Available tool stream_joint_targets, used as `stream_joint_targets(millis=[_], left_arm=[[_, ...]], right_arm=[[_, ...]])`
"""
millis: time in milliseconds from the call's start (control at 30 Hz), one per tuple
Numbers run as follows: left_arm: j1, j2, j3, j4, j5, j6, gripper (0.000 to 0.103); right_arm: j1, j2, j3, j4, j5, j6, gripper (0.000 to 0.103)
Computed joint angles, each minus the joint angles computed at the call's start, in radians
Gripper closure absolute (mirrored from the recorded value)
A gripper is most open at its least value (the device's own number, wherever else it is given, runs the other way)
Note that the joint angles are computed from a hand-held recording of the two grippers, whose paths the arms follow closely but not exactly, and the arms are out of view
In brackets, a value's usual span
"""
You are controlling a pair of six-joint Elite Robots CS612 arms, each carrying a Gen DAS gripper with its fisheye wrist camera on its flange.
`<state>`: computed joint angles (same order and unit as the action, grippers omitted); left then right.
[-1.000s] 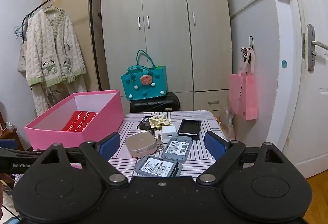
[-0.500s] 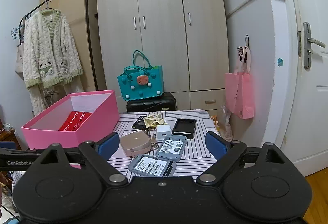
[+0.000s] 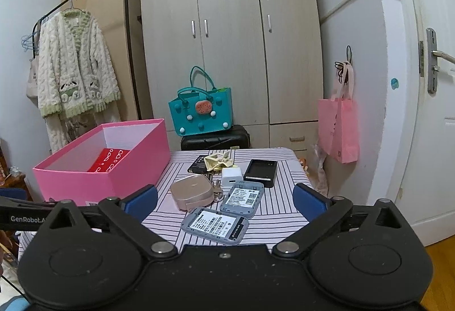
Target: Organize rigid objects
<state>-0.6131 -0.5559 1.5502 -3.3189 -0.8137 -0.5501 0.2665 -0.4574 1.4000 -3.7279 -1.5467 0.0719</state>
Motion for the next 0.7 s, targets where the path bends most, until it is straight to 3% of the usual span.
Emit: stream_joint_targets(millis=[700], left_arm=[[0.016, 0.003, -0.006, 0.036, -0.024, -0.023, 0.000]], right_arm=[[-0.002, 0.014, -0.027, 0.016, 0.056, -0.041, 0.000]])
